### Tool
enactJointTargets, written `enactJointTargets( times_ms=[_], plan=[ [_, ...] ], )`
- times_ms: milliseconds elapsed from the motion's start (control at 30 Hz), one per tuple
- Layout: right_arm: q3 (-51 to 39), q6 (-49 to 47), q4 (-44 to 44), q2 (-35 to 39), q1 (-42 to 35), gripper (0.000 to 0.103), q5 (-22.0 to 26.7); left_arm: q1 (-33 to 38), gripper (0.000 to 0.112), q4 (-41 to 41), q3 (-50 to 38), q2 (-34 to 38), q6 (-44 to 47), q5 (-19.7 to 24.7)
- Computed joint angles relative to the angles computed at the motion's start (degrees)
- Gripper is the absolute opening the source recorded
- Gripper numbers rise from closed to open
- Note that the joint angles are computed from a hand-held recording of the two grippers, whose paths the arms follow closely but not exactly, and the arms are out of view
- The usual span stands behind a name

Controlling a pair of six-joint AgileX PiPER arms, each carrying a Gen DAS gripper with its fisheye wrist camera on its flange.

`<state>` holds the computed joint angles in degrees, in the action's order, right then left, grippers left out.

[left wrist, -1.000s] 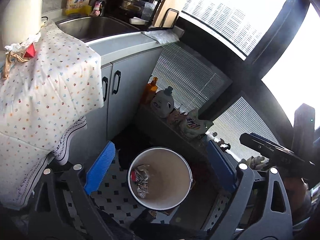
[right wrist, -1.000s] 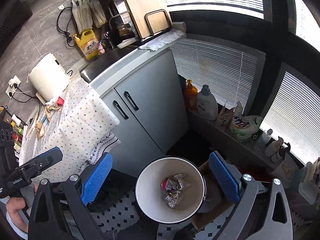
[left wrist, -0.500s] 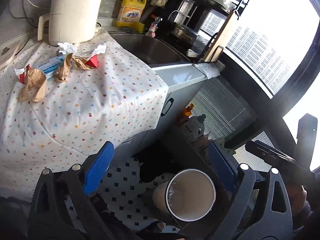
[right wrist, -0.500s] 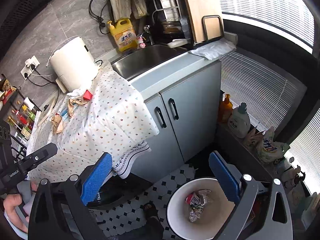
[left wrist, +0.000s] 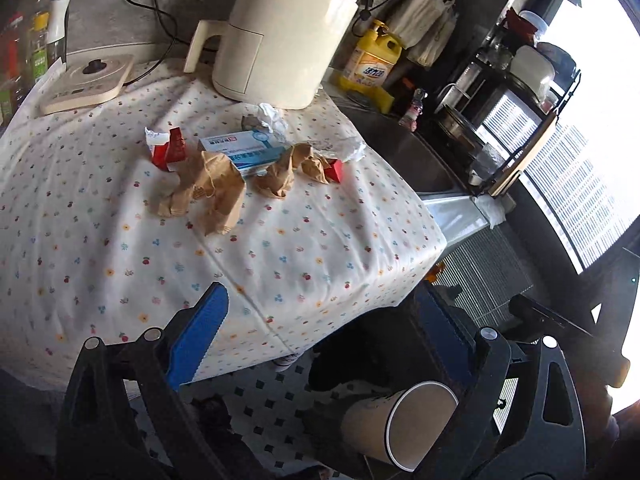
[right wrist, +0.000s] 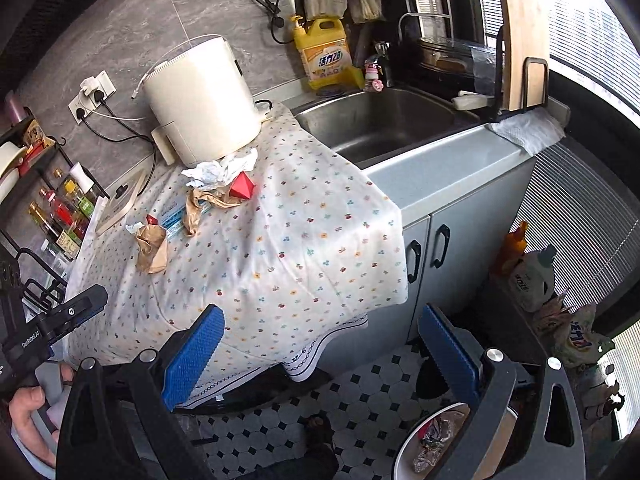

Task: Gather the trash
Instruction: 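Return both tools to the cloth and grasp brown paper with the left tool, then grasp another brown paper piece with the right tool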

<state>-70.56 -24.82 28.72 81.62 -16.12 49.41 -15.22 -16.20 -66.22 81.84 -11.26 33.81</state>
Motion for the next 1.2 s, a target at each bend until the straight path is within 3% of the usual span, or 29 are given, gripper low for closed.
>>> enactJointTargets(
  times_ms=[200,433,733,767,800,833,900,1200],
  plan=[
    [-5.36,9.88,-6.68,5.04,9.14,0.095,-3.36,9.39,0.093,-10.30,-1.88,3.47,13.13,0.45],
    [-11.99,21.43,-15.09,11.48,17.63,0.095,-5.71,16.89,0.093,-19.86,-9.17,12.48,25.96,3.00],
    [-19.69,31.56,-21.56,19.07,24.29,0.095,-4.28,19.64,0.078,-20.82,-23.32,26.56,30.74,9.32],
    [-20.54,31.98,-21.78,19.85,24.86,0.095,-4.13,19.74,0.075,-20.72,-24.48,27.87,31.12,9.91],
    [-21.44,32.27,-21.78,20.71,25.33,0.095,-3.93,19.87,0.065,-20.29,-25.82,29.23,30.87,10.92],
    [-22.49,32.58,-21.77,21.68,25.77,0.095,-3.64,20.20,0.041,-20.20,-27.22,30.56,30.60,12.38],
    [-25.46,32.81,-21.38,24.17,26.49,0.095,-2.62,20.84,0.026,-19.47,-27.92,31.26,29.57,13.57],
    [-46.39,32.31,-20.30,39.23,31.07,0.093,4.08,28.61,0.023,-24.00,-20.86,23.91,34.78,12.23]
  ],
)
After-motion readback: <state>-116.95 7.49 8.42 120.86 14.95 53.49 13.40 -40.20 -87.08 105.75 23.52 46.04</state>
